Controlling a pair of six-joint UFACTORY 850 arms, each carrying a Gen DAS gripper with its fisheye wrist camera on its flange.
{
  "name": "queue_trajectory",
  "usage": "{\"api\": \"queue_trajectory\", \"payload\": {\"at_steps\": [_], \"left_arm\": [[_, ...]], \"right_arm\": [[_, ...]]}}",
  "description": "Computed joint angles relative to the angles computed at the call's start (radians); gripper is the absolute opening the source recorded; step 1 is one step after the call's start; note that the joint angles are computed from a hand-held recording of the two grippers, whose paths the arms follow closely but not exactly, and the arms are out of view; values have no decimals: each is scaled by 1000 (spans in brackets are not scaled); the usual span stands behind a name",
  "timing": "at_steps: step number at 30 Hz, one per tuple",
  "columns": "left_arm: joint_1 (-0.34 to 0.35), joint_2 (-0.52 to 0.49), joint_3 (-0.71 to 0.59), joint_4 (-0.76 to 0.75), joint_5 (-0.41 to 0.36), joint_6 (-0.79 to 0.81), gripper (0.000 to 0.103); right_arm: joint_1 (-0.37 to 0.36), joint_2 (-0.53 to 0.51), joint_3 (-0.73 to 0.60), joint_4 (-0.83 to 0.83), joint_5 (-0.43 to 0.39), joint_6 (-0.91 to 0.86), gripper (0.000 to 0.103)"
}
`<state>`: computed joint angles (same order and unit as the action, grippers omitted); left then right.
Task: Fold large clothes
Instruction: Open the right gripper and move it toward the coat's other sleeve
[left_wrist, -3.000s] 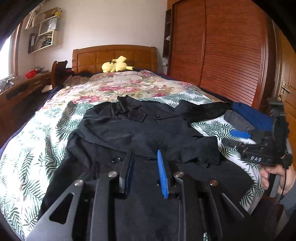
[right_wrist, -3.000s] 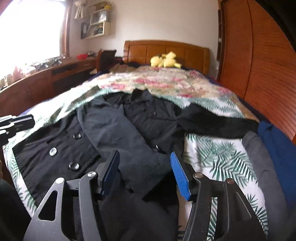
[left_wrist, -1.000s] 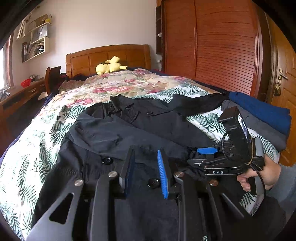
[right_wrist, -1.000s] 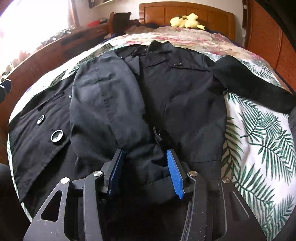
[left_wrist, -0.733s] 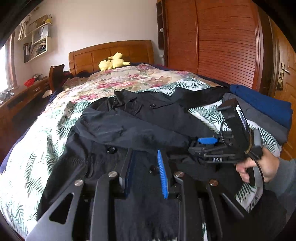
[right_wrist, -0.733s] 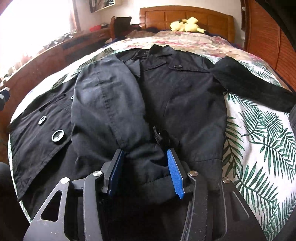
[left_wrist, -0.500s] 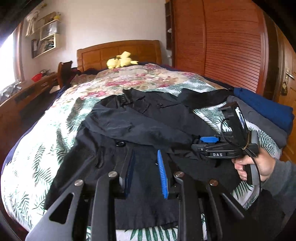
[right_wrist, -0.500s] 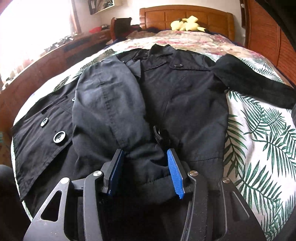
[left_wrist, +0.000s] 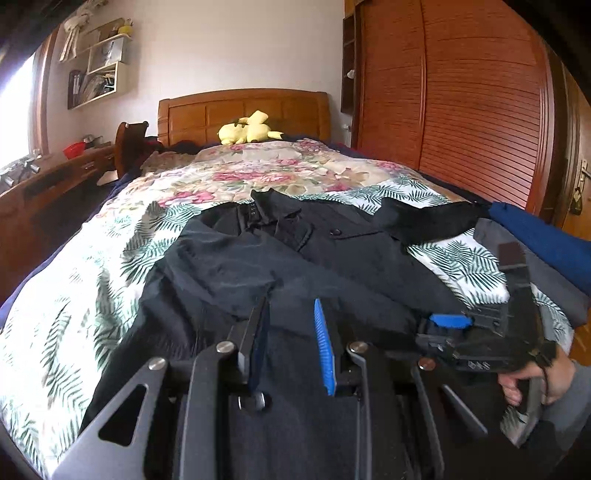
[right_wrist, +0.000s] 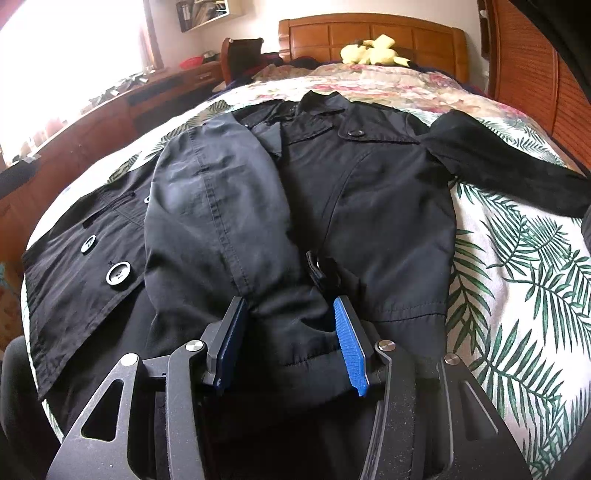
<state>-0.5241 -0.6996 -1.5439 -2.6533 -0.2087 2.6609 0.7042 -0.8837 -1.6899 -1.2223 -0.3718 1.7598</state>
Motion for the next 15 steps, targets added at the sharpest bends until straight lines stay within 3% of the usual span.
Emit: {"api": "queue_trajectory", "payload": {"at_steps": [5, 9, 13, 15], "left_arm": [[12, -93, -126, 220, 6, -217, 23], [16, -128, -154, 104, -17, -96, 23], [23, -158, -177, 200, -32, -202, 23], [23, -164, -171, 177, -48, -174, 23]], "right_arm": [[-1, 0, 0, -8, 5, 13, 49], [-5, 4, 10, -22, 17, 33, 49], [-6, 9, 16, -36, 23, 50, 49], [-7, 20, 32, -78, 31, 95, 49]]}}
